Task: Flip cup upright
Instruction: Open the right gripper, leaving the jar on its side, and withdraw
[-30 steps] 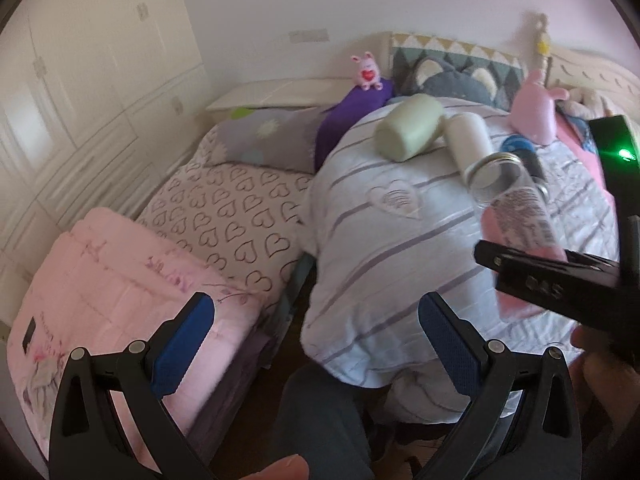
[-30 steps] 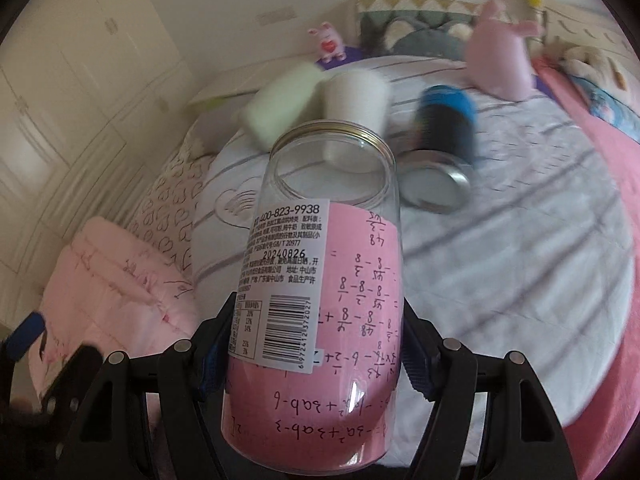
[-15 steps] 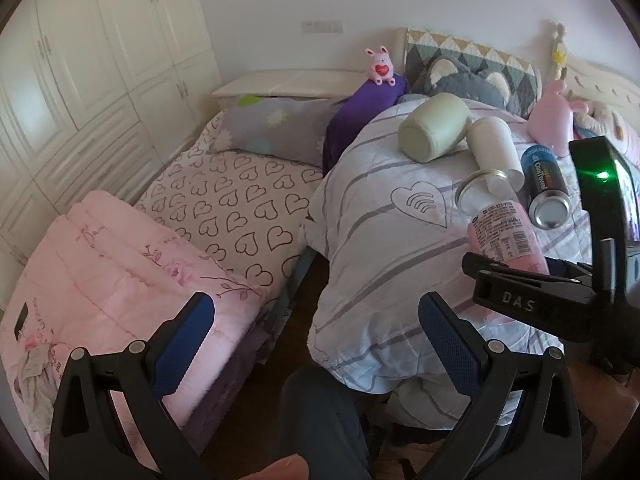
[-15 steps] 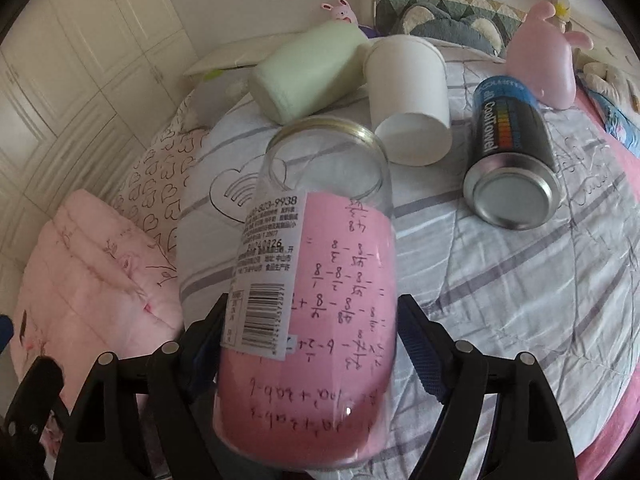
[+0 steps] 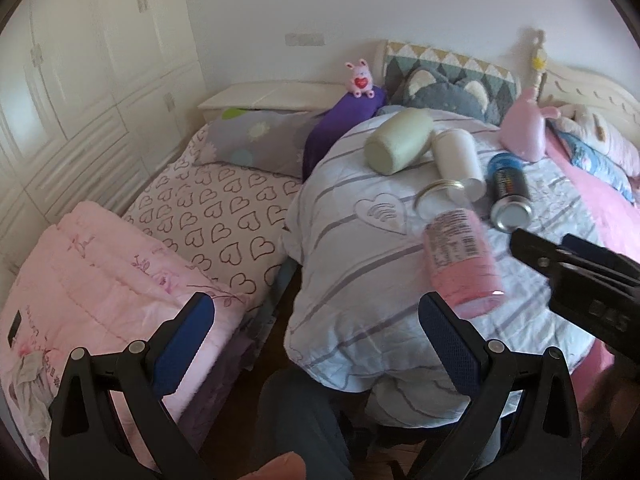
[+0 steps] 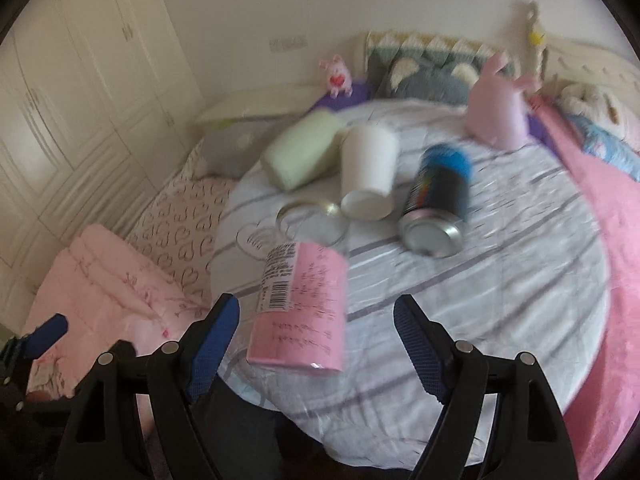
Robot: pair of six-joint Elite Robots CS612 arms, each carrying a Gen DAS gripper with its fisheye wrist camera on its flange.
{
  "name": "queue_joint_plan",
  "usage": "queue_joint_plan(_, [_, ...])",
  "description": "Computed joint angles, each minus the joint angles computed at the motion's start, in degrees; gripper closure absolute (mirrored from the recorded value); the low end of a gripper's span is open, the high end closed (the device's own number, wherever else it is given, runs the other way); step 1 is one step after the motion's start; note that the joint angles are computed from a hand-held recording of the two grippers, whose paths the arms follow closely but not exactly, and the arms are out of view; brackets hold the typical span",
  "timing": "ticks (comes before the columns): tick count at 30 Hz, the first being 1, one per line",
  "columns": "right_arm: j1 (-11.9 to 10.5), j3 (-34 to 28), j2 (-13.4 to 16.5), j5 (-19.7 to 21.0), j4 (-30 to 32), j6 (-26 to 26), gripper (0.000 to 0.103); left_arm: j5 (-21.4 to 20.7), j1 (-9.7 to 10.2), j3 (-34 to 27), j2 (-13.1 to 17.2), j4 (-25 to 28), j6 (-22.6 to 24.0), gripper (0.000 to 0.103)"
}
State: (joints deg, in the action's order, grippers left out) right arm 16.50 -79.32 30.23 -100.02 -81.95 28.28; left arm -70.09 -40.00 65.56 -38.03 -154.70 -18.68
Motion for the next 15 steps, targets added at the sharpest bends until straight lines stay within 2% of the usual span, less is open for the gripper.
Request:
queue_joint_plan(10, [1.7,-9.5,2.5,-14.3,4.6,2.1,0.022,-1.1,-2.01,1.8,-1.4,-2.1,2.2,0.0])
queue_joint_plan(12, [1.8,-11.0,2.9,-15.8,6.1,3.3,0.022,-1.2,-2.4,2.1,-1.7,-2.4,2.6,0.0])
queue_joint_plan(15, [1.6,-13.2,3.8,-16.0,7.9,4.7,0.022,-1.0,-3.05,2.5,-1.9,-2.6,3.0,0.0])
